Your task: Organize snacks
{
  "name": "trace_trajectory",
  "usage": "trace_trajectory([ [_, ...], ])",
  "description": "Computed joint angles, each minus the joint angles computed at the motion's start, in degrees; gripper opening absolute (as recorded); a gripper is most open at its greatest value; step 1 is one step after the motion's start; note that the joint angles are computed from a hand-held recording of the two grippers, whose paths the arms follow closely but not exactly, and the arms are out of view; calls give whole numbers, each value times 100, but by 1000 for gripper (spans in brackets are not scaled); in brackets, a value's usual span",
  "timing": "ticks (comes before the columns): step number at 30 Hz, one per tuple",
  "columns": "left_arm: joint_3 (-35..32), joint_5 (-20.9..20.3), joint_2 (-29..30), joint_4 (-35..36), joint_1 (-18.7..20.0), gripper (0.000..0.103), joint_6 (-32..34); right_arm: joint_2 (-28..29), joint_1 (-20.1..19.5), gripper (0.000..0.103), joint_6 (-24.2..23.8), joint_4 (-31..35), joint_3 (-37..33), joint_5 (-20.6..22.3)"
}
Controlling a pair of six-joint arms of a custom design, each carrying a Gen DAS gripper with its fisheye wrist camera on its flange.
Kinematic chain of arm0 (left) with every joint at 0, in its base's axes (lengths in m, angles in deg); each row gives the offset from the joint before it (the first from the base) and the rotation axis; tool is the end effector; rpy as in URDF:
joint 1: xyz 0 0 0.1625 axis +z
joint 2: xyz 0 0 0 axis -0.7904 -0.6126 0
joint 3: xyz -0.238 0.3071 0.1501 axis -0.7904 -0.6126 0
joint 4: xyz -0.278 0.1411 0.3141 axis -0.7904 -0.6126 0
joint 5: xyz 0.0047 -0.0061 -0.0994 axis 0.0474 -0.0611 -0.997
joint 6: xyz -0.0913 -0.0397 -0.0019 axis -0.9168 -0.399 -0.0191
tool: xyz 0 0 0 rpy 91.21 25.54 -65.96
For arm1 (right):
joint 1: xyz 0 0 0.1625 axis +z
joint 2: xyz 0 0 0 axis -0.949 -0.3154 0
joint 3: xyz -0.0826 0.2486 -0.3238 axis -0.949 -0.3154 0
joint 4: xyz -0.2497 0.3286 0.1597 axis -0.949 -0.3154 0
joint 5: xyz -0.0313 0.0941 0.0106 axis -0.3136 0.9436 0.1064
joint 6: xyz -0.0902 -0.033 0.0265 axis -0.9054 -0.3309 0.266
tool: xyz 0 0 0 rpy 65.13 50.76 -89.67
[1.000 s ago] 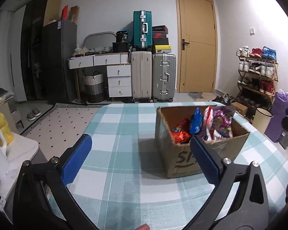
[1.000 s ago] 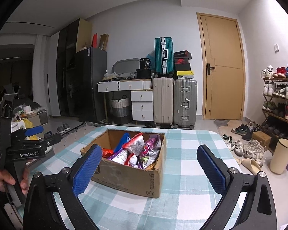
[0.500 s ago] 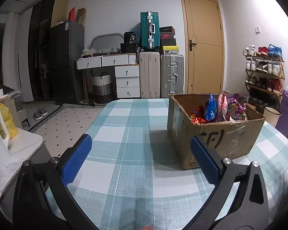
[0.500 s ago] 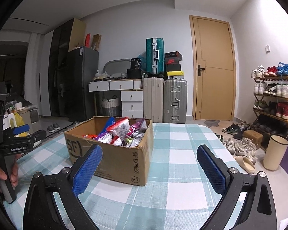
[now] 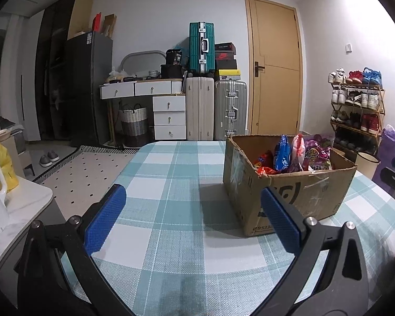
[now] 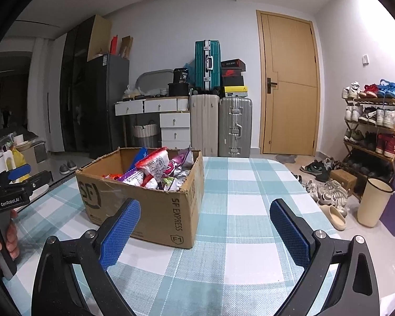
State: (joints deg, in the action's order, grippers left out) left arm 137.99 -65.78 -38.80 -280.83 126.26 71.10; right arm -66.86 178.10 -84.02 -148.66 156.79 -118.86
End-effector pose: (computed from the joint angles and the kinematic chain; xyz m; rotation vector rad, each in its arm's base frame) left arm 0.0348 -0.5887 0.2903 0.3266 1.8144 -1.4916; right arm 0.3019 -0.6313 -0.0652 0.9721 -2.1266 1.3884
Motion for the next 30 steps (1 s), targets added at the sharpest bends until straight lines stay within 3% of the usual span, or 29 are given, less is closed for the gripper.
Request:
trace_trajectory([
  [30, -9, 7, 14, -22, -3, 102, 11, 29, -4, 102, -14, 33, -53, -27],
])
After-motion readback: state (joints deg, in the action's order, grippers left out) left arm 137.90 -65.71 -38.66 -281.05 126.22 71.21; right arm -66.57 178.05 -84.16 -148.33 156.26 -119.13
